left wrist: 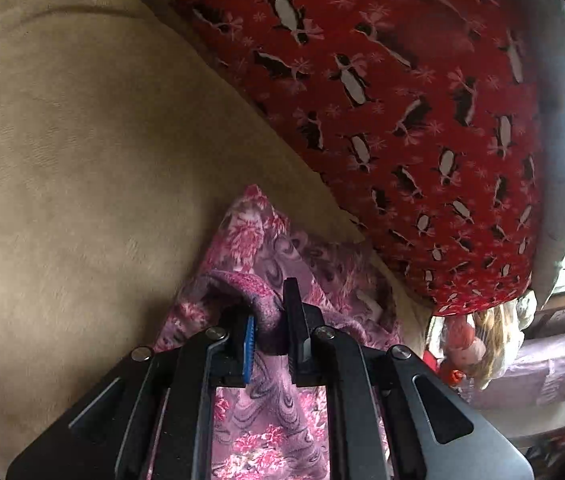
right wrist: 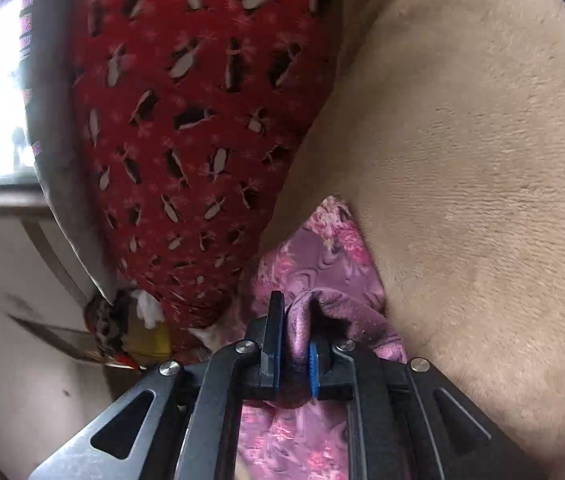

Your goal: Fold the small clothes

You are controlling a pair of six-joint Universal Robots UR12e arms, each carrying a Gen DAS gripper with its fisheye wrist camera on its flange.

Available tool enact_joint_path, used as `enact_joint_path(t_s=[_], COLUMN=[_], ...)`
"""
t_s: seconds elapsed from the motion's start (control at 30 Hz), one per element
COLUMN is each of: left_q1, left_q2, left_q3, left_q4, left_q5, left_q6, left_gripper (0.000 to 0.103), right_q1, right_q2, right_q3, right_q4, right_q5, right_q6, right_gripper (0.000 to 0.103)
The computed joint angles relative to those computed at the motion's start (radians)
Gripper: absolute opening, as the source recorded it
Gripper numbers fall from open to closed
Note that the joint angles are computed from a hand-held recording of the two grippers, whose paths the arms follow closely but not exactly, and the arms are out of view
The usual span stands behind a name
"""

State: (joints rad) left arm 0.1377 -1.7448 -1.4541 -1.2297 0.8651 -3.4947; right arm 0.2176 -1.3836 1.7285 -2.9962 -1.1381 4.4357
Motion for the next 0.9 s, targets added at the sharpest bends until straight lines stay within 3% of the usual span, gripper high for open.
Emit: enact_joint_path(t_s=[0.07, 0.17, 0.23, 0.27, 0.33, 0.4, 0.47, 0.57, 0.67, 0.7, 0.73, 0.8, 0.9], left_q1=[0.020, 0.061, 0.086, 0.097, 0.113, 0.119, 0.105, 0.067, 0.025, 0.012, 0.004, -0.003, -0.009], left_q2=[0.000, 0.018, 0.034, 0.044, 0.057, 0.063, 0.059, 0.042, 0.017, 0.014, 0.016, 0.022, 0.019], left_q3=[-0.008, -0.054, -0.082, -0.092, -0.100, -0.095, -0.065, -0.026, 0.004, 0.008, 0.008, 0.003, 0.000], left_q4=[0.010, 0.064, 0.113, 0.131, 0.161, 0.135, 0.013, -0.111, -0.175, -0.166, -0.138, -0.070, 0.015], left_q5=[-0.065, -0.190, -0.236, -0.242, -0.223, -0.192, -0.160, -0.086, -0.006, 0.025, 0.048, 0.065, 0.117], left_q6=[-0.035, -0.105, -0.132, -0.131, -0.141, -0.117, 0.008, 0.152, 0.192, 0.186, 0.179, 0.184, 0.148], left_gripper=[0.010, 0.015, 0.026, 0.031, 0.051, 0.062, 0.063, 0.064, 0.063, 0.060, 0.037, 0.005, 0.001], right_q1=[-0.006, -0.005, 0.000, 0.002, 0.004, 0.008, 0.020, 0.034, 0.047, 0.052, 0.060, 0.073, 0.085], right_q2=[0.002, -0.010, -0.031, -0.041, -0.063, -0.076, -0.077, -0.053, -0.020, -0.008, 0.008, 0.027, 0.021], right_q3=[-0.012, -0.007, 0.007, 0.021, 0.035, 0.016, -0.022, -0.064, -0.103, -0.125, -0.152, -0.184, -0.177], right_q4=[-0.027, -0.055, -0.048, -0.066, -0.044, 0.076, 0.227, 0.310, 0.357, 0.392, 0.442, 0.444, 0.278], right_q5=[-0.015, -0.095, -0.177, -0.206, -0.240, -0.232, -0.247, -0.269, -0.279, -0.285, -0.301, -0.324, -0.409], right_q6=[0.006, 0.058, 0.065, 0.073, 0.042, -0.053, -0.182, -0.264, -0.316, -0.340, -0.371, -0.443, -0.496], right_gripper=[0.015, 0.034, 0.046, 0.046, 0.051, 0.051, 0.052, 0.052, 0.051, 0.051, 0.043, 0.005, 0.004])
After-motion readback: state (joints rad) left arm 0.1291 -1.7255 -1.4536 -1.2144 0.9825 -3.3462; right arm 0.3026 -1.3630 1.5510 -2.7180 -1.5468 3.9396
